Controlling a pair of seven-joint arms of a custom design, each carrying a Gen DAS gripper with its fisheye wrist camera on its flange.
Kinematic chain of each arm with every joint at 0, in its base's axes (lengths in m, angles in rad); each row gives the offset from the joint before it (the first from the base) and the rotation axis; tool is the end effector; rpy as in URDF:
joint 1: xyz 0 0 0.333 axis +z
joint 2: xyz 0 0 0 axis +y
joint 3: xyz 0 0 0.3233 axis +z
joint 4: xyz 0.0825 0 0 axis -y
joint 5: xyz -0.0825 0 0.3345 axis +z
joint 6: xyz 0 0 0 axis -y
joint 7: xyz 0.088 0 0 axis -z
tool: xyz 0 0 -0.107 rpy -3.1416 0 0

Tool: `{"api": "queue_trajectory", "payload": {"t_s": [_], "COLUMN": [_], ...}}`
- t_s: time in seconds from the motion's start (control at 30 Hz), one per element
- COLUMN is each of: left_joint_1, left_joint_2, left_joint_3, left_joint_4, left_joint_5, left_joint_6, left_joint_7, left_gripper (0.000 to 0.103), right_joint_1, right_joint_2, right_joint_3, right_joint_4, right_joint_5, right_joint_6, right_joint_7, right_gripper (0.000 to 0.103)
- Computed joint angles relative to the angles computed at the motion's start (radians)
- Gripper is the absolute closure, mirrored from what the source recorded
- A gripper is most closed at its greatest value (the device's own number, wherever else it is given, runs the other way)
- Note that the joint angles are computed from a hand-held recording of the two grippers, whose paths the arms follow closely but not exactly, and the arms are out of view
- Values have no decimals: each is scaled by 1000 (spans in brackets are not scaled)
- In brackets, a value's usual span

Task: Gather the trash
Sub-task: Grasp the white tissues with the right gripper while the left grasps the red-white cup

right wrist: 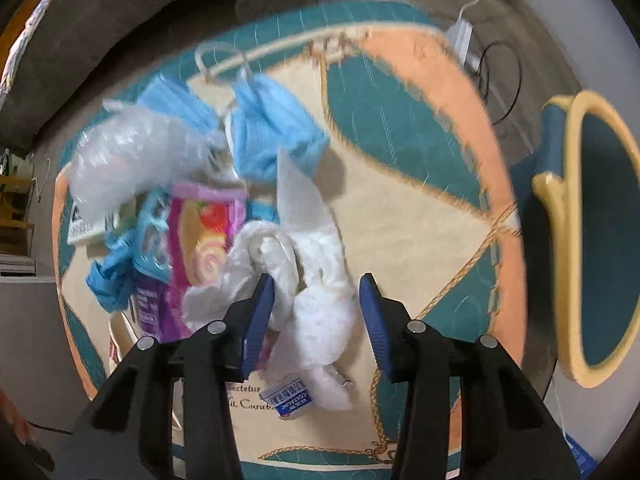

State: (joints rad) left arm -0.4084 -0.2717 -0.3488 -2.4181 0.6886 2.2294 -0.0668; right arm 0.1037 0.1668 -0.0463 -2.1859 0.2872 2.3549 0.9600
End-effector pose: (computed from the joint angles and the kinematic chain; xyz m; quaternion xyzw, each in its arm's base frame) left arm 0.3147 -0.2791 0.4550 -0.8082 0.4960 -0.1458 0.2820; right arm 0.5180 0.0341 0.3546 -0.8471 0.5224 0.0462 0.0860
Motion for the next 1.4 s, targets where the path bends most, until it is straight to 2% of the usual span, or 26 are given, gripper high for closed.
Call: {"api": "queue_trajectory", "payload": {"t_s": [0.07,0.17,0.33,0.47,0.53,0.63,0.73,0.93,1.1,1.13,1.17,1.23,1.27,1.3,1.4], "left_joint_1": [-2,-4,-14,-38,-54,-79,-103,-129,-130,-130,-131,-132,-135,-135,-133], "left_joint_2": [4,9,49,137,179,231,281,357,375,380,386,393,397,397,390], "left_joint_3": [1,5,4,-18,-27,-38,-38,-29,-23,-23,-23,-23,-23,-22,-20], "left_joint_4": [1,-2,-6,48,76,116,149,181,171,173,176,177,182,180,168], "left_joint_5": [0,-7,-48,-54,-42,-10,-4,-69,-131,-138,-146,-159,-160,-161,-172], "left_joint_6": [5,21,91,96,106,116,135,145,175,175,173,170,158,156,162], "left_joint_7": [9,21,6,17,-5,-63,-82,-3,63,76,88,108,112,115,122], "left_gripper": [7,7,7,7,7,7,7,10,23,23,25,28,28,29,29], "right_joint_1": [-3,-13,-30,-45,-49,-64,-71,-82,-79,-79,-77,-76,-73,-69,-63], "right_joint_2": [15,0,-40,-86,-110,-120,-138,-141,-115,-107,-99,-77,-71,-68,-54], "right_joint_3": [-4,-3,-6,-6,-7,-12,-13,-17,-16,-16,-15,-17,-18,-20,-24], "right_joint_4": [19,18,13,3,-9,11,-3,-23,-45,-42,-36,-18,-15,-16,-9], "right_joint_5": [-13,10,42,81,92,133,129,95,37,39,38,22,4,-15,-63], "right_joint_6": [-39,-38,-21,-32,-31,-75,-63,-33,11,10,3,-32,-40,-39,-60], "right_joint_7": [3,-36,-91,-127,-139,-158,-174,-197,-174,-176,-175,-164,-153,-143,-111], "right_gripper": [72,77,77,77,77,77,77,77,76,75,70,55,43,38,38]}}
